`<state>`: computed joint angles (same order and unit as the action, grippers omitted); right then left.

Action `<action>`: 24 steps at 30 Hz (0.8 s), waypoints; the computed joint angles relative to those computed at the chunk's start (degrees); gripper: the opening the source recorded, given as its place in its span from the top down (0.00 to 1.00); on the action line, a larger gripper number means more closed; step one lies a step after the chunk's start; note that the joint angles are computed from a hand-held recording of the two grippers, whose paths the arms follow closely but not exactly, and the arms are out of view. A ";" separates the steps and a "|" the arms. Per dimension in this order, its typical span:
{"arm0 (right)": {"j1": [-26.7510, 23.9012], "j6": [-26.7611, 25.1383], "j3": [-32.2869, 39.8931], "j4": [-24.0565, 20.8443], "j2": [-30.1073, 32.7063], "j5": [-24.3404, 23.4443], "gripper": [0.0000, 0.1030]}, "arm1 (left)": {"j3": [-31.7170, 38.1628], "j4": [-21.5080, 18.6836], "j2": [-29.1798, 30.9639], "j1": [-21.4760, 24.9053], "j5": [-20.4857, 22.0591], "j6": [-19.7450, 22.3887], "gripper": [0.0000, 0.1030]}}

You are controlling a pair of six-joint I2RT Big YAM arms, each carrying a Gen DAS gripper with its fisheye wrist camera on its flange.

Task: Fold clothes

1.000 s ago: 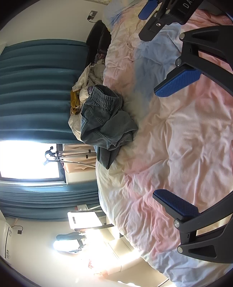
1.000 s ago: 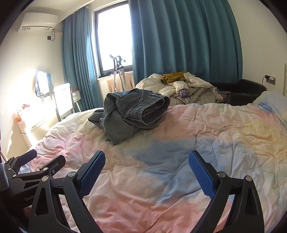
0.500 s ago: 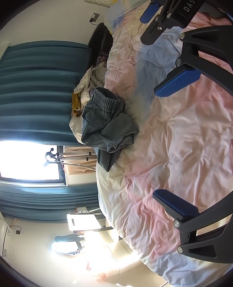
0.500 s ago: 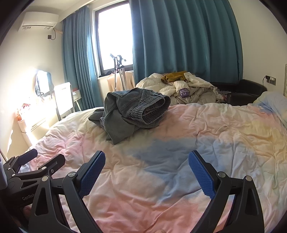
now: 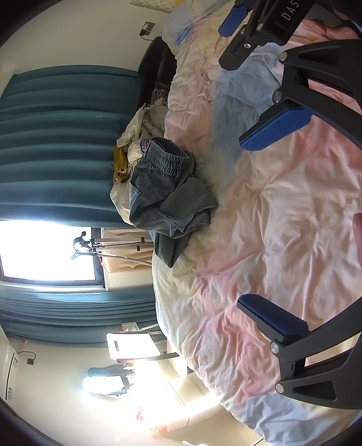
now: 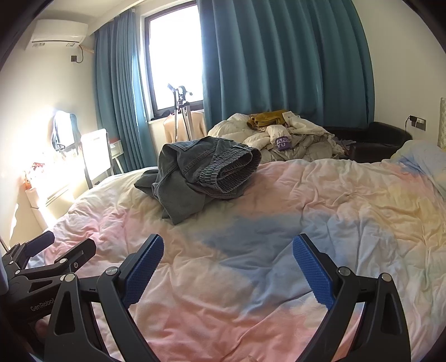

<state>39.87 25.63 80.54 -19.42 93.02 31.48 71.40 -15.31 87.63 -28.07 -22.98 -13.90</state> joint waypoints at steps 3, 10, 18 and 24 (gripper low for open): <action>-0.30 0.28 -0.33 0.73 -0.30 -1.59 0.07 | 0.36 -0.25 -0.13 0.18 0.39 0.10 0.00; -1.53 2.06 -0.87 1.57 -0.23 -6.32 0.07 | 5.22 -1.72 0.95 1.20 0.58 4.10 0.00; -3.43 3.91 -0.62 3.15 1.33 -12.68 0.07 | 10.49 -2.60 4.68 2.70 1.74 6.69 0.00; -5.74 5.40 2.95 2.70 4.63 -15.59 0.07 | 10.58 -2.65 6.69 4.60 5.37 0.01 0.00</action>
